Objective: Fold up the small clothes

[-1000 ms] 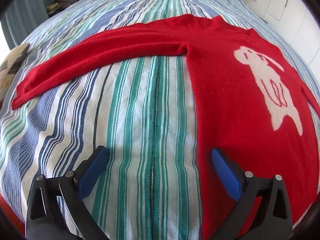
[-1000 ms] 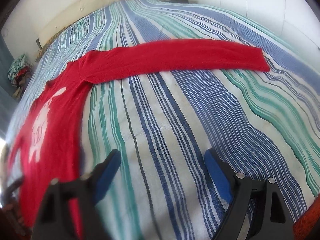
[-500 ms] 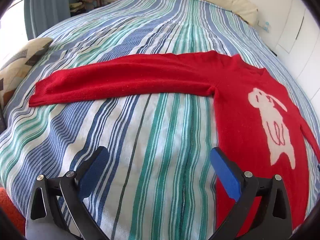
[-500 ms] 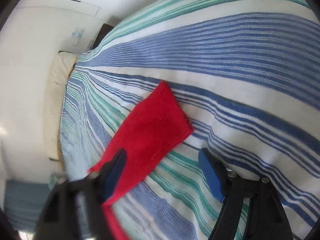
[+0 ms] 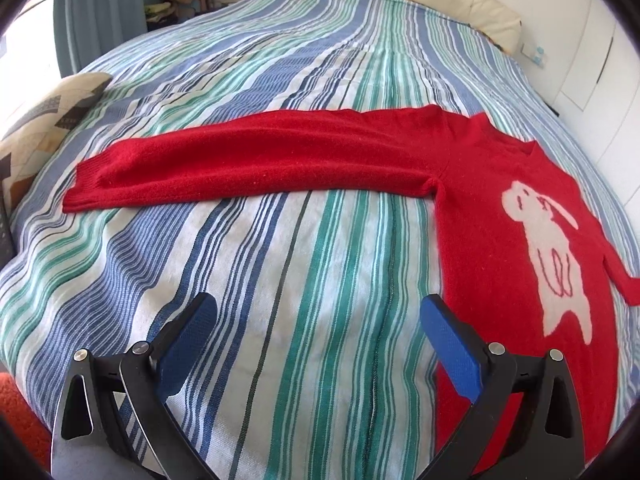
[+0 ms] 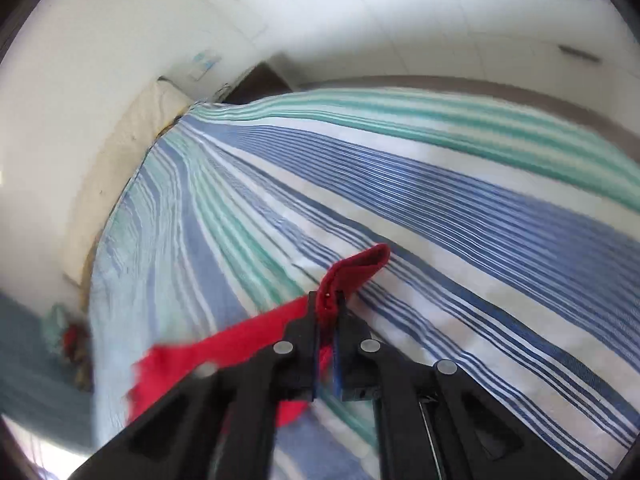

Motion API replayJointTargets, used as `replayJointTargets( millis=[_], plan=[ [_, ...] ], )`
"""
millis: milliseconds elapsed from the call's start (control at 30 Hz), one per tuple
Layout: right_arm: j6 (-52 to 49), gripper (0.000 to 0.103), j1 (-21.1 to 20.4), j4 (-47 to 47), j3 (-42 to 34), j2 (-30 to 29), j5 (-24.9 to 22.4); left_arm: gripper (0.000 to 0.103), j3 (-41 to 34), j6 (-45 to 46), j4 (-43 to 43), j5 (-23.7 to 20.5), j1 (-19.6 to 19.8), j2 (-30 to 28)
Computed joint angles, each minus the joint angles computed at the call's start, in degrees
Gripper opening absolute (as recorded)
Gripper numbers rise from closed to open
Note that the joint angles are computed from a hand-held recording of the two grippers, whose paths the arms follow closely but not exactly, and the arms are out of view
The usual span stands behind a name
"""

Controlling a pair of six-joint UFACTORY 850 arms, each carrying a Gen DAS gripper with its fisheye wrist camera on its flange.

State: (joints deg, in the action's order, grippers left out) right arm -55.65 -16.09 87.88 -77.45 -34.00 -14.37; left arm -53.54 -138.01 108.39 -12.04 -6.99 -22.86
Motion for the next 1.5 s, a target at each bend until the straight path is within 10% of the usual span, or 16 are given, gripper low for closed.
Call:
replayJointTargets(
  millis=[467, 533, 600, 767, 867, 1100, 1200, 1300, 1500],
  plan=[
    [6.29, 0.008, 27.49, -27.17, -28.15, -9.64, -13.04, 0.102, 0.55, -7.54, 4.06, 2.06, 2.32, 0.02],
    [12.26, 0.052, 29.14, -32.06, -34.87, -15.39, -21.13, 0.102, 0.68, -9.8, 5.88, 2.6, 2.73, 0.02],
    [12.54, 0.07, 29.37, -29.29, -37.92, -18.93, -27.67, 0.102, 0.97, -13.11, 8.88, 2.95, 3.02, 0.26],
    [2.08, 0.07, 25.61, -18.62, -33.39, -17.17, -32.38, 0.102, 0.85, -21.7, 17.24, 3.36, 3.4, 0.34],
    [7.48, 0.07, 23.16, -25.19, -33.21, -15.95, -27.14, 0.102, 0.06, -20.75, 16.5, 3.11, 3.05, -0.3],
    [16.28, 0.046, 21.15, -42.08, -37.6, -21.36, -33.9, 0.102, -1.89, 5.38, -6.68, 1.28, 0.79, -2.59],
    [23.38, 0.041, 22.96, -56.75, -34.32, -22.6, -26.19, 0.102, -1.59, 9.6, -9.68, 0.26, 0.25, -2.44],
    [38.57, 0.012, 23.01, -72.07, -33.07, -24.25, -20.82, 0.102, -1.34, 10.32, -10.22, 0.0, 0.18, -2.22],
    [29.08, 0.016, 26.34, -68.37, -35.1, -21.31, -21.83, 0.102, -3.1, 11.92, -9.18, -1.54, -1.25, -3.32]
  ],
)
